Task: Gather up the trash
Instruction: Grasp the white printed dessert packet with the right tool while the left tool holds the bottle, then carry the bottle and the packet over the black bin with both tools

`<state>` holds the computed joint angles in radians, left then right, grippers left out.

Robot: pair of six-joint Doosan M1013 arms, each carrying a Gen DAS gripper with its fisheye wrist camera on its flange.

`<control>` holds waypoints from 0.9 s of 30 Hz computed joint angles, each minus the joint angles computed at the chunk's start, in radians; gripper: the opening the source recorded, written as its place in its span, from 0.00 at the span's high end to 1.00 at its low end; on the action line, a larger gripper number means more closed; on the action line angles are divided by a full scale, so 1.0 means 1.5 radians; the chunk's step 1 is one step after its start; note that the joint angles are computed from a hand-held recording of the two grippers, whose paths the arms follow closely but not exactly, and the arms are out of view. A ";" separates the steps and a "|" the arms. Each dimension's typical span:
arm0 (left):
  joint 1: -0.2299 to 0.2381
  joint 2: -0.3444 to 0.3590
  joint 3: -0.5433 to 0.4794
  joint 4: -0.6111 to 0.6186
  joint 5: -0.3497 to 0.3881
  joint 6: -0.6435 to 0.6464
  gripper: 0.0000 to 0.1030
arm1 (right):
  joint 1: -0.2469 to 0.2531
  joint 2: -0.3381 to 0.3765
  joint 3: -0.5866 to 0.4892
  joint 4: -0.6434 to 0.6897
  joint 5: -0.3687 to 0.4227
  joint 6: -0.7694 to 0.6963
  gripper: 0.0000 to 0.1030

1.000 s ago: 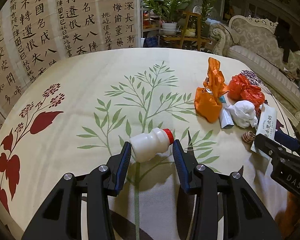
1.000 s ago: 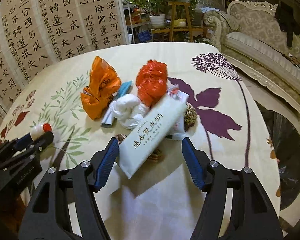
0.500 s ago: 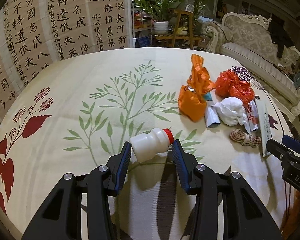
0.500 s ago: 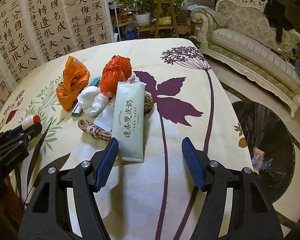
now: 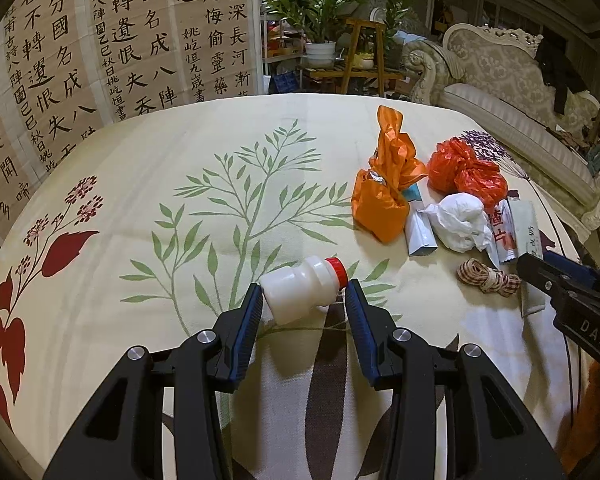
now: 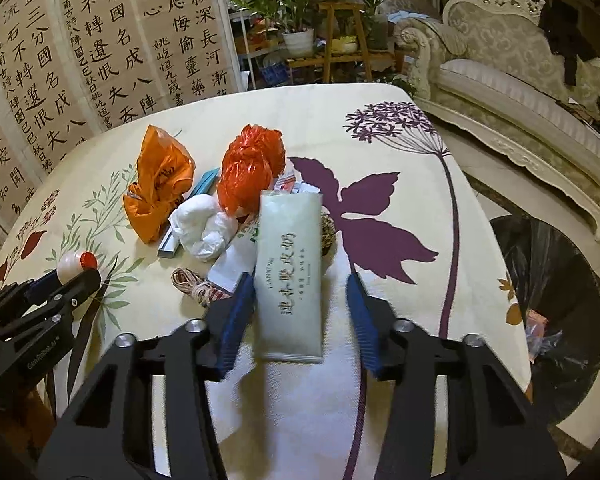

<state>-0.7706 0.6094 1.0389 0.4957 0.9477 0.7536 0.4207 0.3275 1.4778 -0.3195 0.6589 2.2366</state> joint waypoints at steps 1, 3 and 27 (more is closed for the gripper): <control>0.000 0.000 0.001 0.001 -0.001 -0.002 0.58 | 0.000 -0.001 0.001 -0.001 -0.001 -0.002 0.68; 0.000 -0.001 0.002 0.002 -0.003 -0.005 0.58 | 0.002 -0.004 0.006 -0.009 -0.004 0.001 0.75; -0.018 -0.004 0.000 0.008 -0.028 0.003 0.58 | -0.002 -0.060 0.067 -0.051 -0.054 0.047 0.96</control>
